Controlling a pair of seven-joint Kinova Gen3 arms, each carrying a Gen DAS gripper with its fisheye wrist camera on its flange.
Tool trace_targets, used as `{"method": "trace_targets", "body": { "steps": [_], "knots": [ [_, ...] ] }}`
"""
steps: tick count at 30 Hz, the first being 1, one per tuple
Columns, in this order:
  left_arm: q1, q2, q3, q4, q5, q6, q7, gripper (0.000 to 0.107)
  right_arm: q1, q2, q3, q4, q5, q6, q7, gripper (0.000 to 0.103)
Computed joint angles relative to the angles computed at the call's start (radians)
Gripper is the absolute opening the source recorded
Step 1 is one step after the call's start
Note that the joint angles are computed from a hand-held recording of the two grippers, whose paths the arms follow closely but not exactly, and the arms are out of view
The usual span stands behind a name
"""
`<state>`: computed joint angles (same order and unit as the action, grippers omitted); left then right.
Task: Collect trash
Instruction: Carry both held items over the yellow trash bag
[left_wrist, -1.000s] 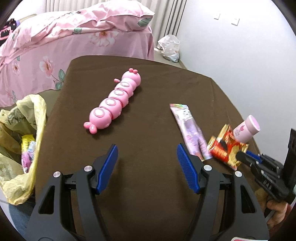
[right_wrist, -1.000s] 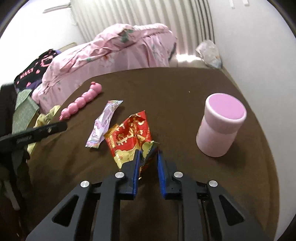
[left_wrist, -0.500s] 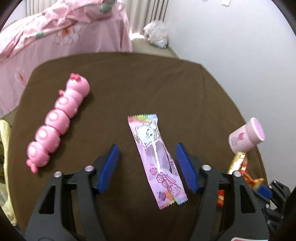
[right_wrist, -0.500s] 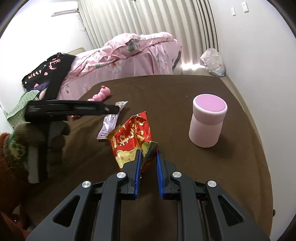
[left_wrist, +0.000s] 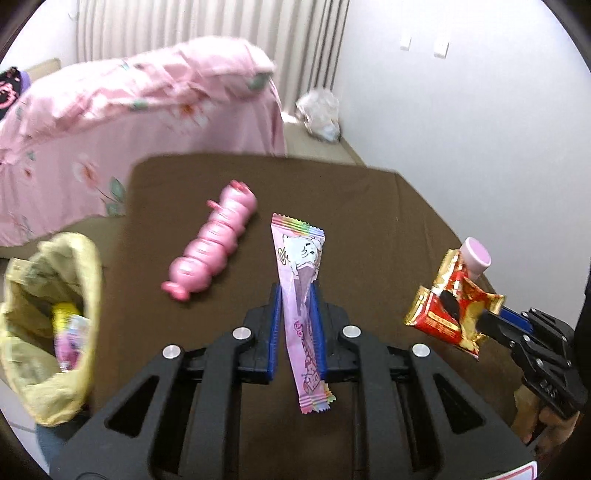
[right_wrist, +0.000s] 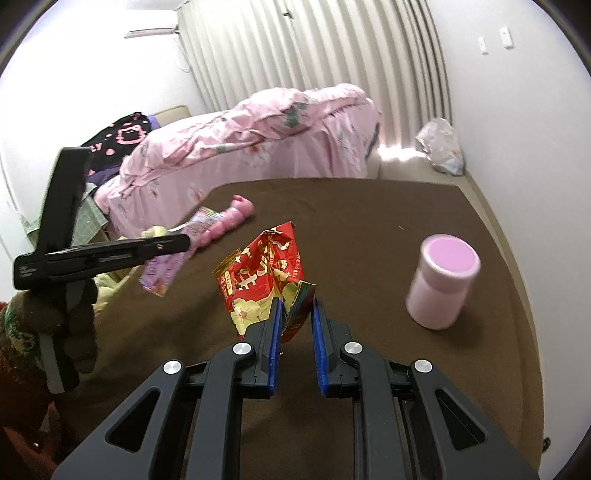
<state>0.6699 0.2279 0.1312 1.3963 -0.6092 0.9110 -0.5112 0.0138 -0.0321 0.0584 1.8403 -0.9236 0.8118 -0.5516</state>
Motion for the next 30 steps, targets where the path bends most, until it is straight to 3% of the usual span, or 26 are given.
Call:
{"method": "trace_targets", "body": {
  "steps": [5, 13, 23, 30],
  "knots": [
    [0.016, -0.123, 0.010, 0.116, -0.118, 0.021, 0.152, 0.015, -0.048, -0.014, -0.032, -0.042, -0.016, -0.004, -0.016, 0.016],
    [-0.071, -0.297, 0.084, 0.294, -0.241, 0.115, 0.371, 0.015, -0.178, 0.014, -0.122, -0.161, 0.079, -0.038, -0.127, 0.016],
    [-0.243, -0.459, 0.143, 0.465, -0.248, 0.132, 0.530, 0.015, -0.326, 0.095, -0.224, -0.290, 0.280, -0.089, -0.249, 0.016],
    [-0.361, -0.467, 0.184, 0.505, -0.226, 0.124, 0.571, 0.015, -0.408, 0.247, -0.279, -0.450, 0.422, -0.065, -0.369, 0.016]
  ]
}}
